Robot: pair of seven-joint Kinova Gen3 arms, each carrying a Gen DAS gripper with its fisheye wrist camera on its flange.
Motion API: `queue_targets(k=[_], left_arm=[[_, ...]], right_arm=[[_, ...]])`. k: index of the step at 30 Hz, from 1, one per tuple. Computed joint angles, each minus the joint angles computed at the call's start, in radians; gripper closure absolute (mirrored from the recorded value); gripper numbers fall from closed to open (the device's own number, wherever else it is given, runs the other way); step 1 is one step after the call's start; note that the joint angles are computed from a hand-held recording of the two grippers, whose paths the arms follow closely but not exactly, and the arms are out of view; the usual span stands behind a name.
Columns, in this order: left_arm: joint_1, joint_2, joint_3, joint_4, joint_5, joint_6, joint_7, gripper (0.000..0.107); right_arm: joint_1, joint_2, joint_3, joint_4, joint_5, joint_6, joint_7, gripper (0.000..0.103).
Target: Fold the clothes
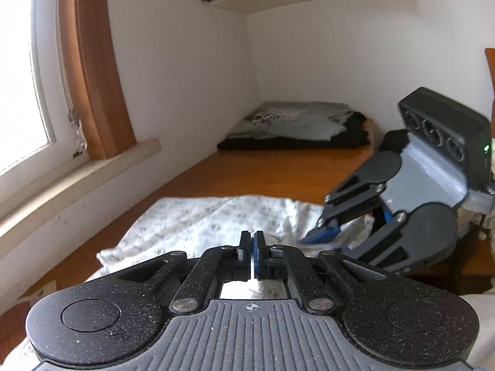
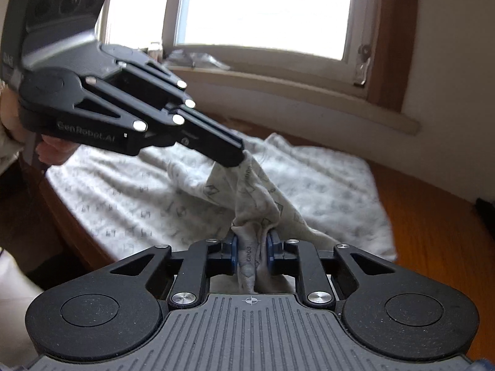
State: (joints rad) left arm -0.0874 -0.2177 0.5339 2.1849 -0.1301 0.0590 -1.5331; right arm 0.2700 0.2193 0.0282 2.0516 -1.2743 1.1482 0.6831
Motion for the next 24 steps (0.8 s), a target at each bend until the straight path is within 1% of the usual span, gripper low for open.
queue_targets(k=[1, 2, 3, 4, 6, 7, 8, 11, 14, 17, 19, 20, 21, 22, 24], left_arm=[[-0.012, -0.001, 0.01, 0.004, -0.004, -0.002, 0.011, 0.106], [-0.006, -0.001, 0.001, 0.008, 0.007, -0.005, 0.006, 0.106], [-0.003, -0.002, -0.005, 0.013, 0.011, -0.012, 0.008, 0.106], [0.009, -0.001, -0.018, 0.013, 0.015, -0.011, 0.005, 0.106], [0.02, -0.003, -0.032, 0.012, 0.018, -0.008, 0.0, 0.106], [0.025, -0.002, -0.036, 0.01, 0.018, -0.005, -0.004, 0.106], [0.031, -0.003, -0.04, 0.009, 0.018, -0.004, -0.007, 0.106], [0.052, -0.004, -0.06, 0.005, 0.018, 0.004, -0.014, 0.106], [0.075, -0.002, -0.083, 0.006, 0.02, 0.003, -0.019, 0.106], [0.1, -0.005, -0.105, 0.009, 0.023, 0.001, -0.025, 0.106], [0.114, -0.009, -0.117, 0.015, 0.028, -0.004, -0.028, 0.106], [0.111, -0.011, -0.115, 0.019, 0.031, -0.01, -0.028, 0.106], [0.126, -0.008, -0.128, 0.023, 0.038, -0.013, -0.029, 0.106], [0.135, -0.005, -0.135, 0.027, 0.045, -0.013, -0.028, 0.106], [0.171, 0.008, -0.163, 0.034, 0.06, -0.006, -0.031, 0.106]], right_arm=[[0.012, 0.01, 0.008, -0.013, 0.009, 0.028, -0.026, 0.075], [0.018, 0.014, 0.022, -0.028, 0.023, 0.053, -0.054, 0.068], [0.042, 0.017, 0.022, -0.042, 0.032, 0.08, -0.066, 0.057], [0.063, 0.021, 0.029, -0.055, 0.036, 0.111, -0.069, 0.054], [0.097, 0.027, 0.039, -0.083, 0.049, 0.162, -0.082, 0.054], [0.113, 0.028, 0.035, -0.097, 0.058, 0.176, -0.093, 0.054], [0.111, 0.024, 0.041, -0.103, 0.063, 0.174, -0.088, 0.054], [0.103, 0.006, 0.034, -0.108, 0.075, 0.135, -0.067, 0.054], [0.063, -0.007, 0.03, -0.107, 0.117, 0.082, -0.063, 0.054], [0.042, -0.009, 0.008, -0.062, 0.083, 0.033, -0.005, 0.054], [0.041, -0.014, -0.017, -0.019, 0.017, 0.01, 0.04, 0.056], [0.024, -0.013, -0.01, -0.008, 0.002, 0.008, 0.039, 0.056], [0.013, -0.011, -0.011, -0.004, -0.003, 0.005, 0.028, 0.064], [-0.005, -0.008, -0.004, 0.002, -0.012, 0.004, 0.021, 0.074], [-0.003, -0.015, -0.018, 0.025, -0.012, -0.023, 0.045, 0.075]])
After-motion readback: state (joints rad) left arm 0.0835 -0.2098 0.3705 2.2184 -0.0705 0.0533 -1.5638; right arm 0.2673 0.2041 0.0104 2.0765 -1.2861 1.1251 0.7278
